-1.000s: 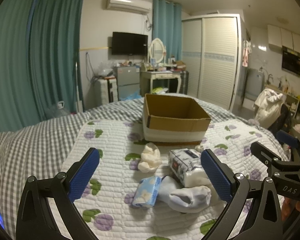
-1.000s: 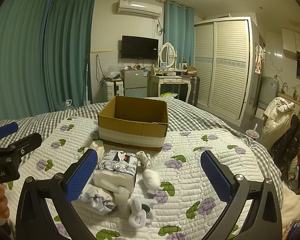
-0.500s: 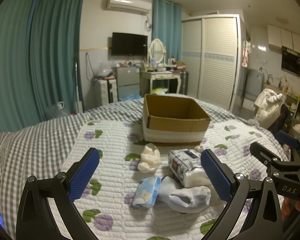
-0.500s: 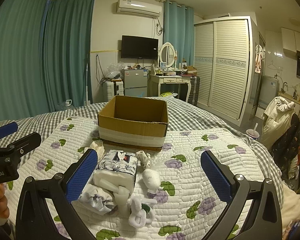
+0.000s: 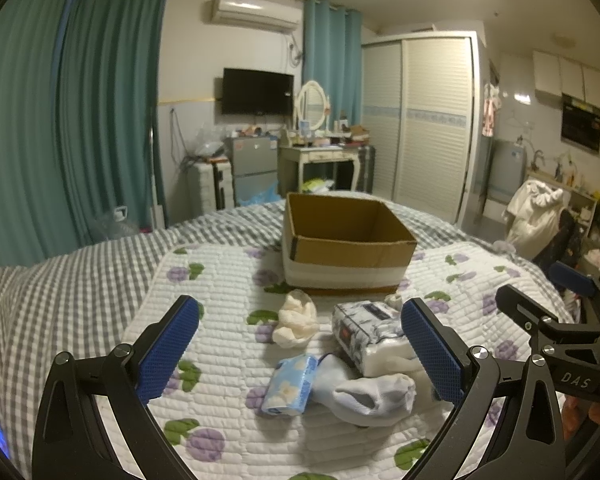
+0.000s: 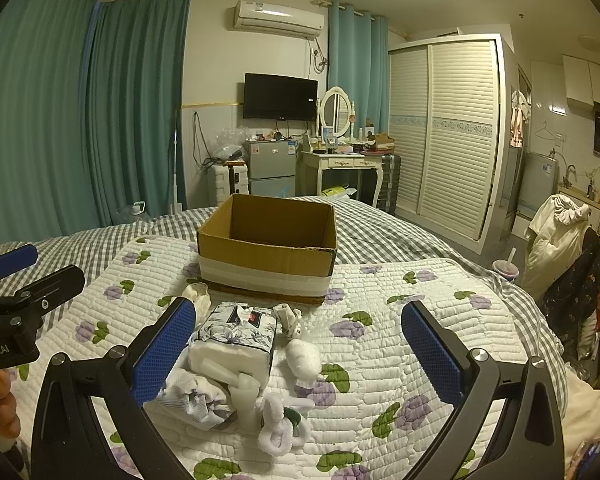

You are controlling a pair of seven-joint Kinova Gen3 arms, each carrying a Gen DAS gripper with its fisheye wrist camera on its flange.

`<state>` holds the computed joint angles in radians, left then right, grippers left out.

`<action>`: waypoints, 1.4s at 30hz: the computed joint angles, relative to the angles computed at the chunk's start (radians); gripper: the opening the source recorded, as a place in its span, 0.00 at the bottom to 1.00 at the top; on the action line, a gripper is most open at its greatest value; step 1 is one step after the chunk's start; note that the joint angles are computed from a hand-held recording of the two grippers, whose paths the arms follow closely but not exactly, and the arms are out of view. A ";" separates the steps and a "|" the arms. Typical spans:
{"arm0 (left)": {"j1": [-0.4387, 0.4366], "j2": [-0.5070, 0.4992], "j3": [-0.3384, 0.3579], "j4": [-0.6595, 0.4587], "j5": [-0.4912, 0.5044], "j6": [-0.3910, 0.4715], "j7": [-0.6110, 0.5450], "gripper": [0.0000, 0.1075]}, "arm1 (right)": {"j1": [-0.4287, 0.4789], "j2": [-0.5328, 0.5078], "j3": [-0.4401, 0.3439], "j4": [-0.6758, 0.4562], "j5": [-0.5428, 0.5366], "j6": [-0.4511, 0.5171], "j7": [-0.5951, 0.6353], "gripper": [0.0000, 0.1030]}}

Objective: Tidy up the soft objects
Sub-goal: 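Grasp the grey mesh sock with the left tool while the right tool grasps a white rolled sock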

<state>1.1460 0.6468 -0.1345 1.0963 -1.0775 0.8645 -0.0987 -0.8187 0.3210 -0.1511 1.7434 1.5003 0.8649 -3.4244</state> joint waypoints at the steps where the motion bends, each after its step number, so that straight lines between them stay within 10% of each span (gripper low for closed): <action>1: 0.004 -0.001 -0.002 -0.001 -0.003 0.003 0.003 0.96 | 0.000 -0.003 -0.001 0.001 0.000 -0.002 0.001 1.00; 15: -0.013 0.053 0.055 -0.065 0.125 0.058 -0.079 0.96 | 0.037 -0.044 -0.017 0.049 -0.152 -0.056 0.149 0.99; 25: -0.044 0.127 0.049 -0.101 0.311 0.040 -0.198 0.94 | 0.151 0.083 0.036 0.005 -0.439 -0.357 0.370 0.70; 27: -0.039 0.136 0.041 -0.109 0.324 0.032 -0.217 0.94 | 0.172 0.097 0.042 -0.005 -0.491 -0.394 0.420 0.59; 29: -0.039 0.145 0.039 -0.121 0.338 0.024 -0.242 0.94 | 0.204 0.097 0.036 0.000 -0.547 -0.446 0.481 0.27; 42: -0.060 0.291 0.014 -0.365 0.453 0.069 -0.418 0.82 | 0.052 0.039 0.210 0.044 -0.495 -0.442 0.427 0.27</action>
